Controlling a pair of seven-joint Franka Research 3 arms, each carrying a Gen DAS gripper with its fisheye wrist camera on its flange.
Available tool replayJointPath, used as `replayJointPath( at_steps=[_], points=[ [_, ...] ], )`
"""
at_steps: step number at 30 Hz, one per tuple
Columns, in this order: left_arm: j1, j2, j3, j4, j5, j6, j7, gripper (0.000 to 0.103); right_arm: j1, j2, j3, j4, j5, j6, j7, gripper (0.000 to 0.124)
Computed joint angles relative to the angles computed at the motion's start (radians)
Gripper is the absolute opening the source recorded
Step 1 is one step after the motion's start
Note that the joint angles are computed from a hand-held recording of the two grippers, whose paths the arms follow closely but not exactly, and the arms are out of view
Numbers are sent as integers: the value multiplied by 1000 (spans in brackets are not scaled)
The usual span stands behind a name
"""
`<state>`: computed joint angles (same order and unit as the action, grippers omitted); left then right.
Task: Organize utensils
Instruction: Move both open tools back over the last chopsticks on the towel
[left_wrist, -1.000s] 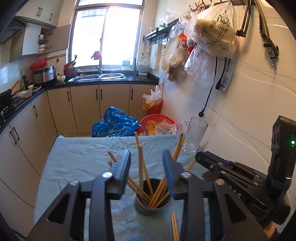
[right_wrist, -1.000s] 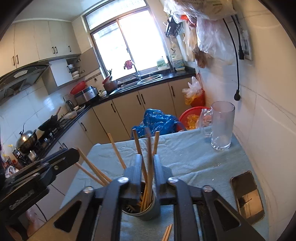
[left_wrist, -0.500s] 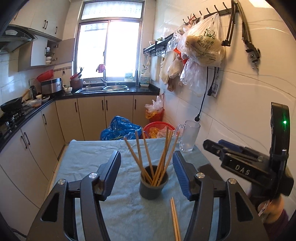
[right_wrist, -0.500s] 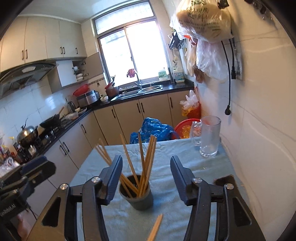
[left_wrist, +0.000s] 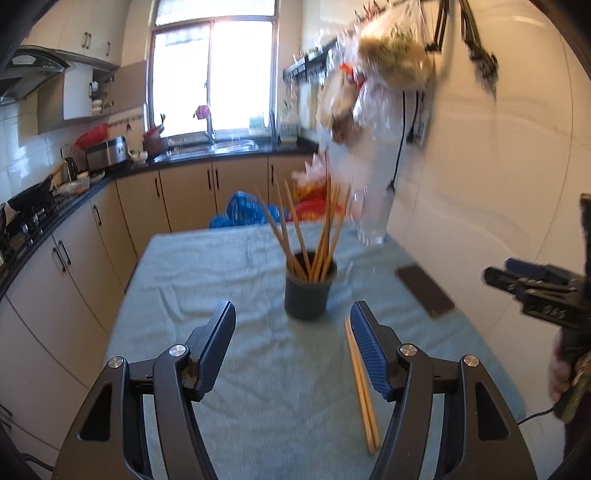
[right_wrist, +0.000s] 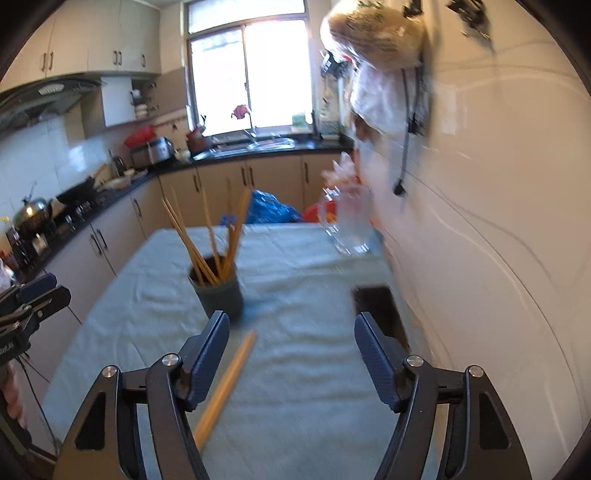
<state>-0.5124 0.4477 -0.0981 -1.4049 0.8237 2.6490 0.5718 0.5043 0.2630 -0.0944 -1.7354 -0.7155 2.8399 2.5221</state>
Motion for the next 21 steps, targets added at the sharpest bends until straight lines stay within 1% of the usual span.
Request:
replayJointPath(
  at_steps=[2,4,6,8,9,10,12,13,15,18,20,21],
  points=[
    [11,13,-20,-12,-36,-8,38,64,-1,-34,-1,-63,-7,-6,23,75],
    [15,38,-35,-11,-72,-19,80,64,-16,-54,11,-118,4,8,38,75],
    [21,84,-58,16,-127,-41,156,64,-34,-58,24,-154,27,26,37,75],
    [35,140,-92,62,-211,-73,259,63,-47,-50,36,-183,71,45,27,75],
    [44,170,-112,86,-264,-88,309,57,-53,-45,43,-194,99,57,14,75],
    [55,200,-133,112,-319,-105,355,47,-60,-38,51,-204,139,70,-5,75],
    [62,248,-156,161,-404,-141,420,36,-77,-17,73,-214,240,98,-68,75],
    [63,268,-162,180,-438,-152,444,33,-85,-6,82,-217,286,110,-101,75],
    [48,314,-157,233,-483,-176,482,31,-79,11,82,-217,339,124,-140,75],
    [26,369,-150,308,-533,-202,529,29,-74,38,87,-203,418,137,-207,75],
    [10,410,-141,375,-556,-233,554,26,-65,57,87,-189,465,138,-248,75],
    [3,425,-135,403,-565,-252,563,22,-62,64,86,-185,488,139,-267,75]
  ],
)
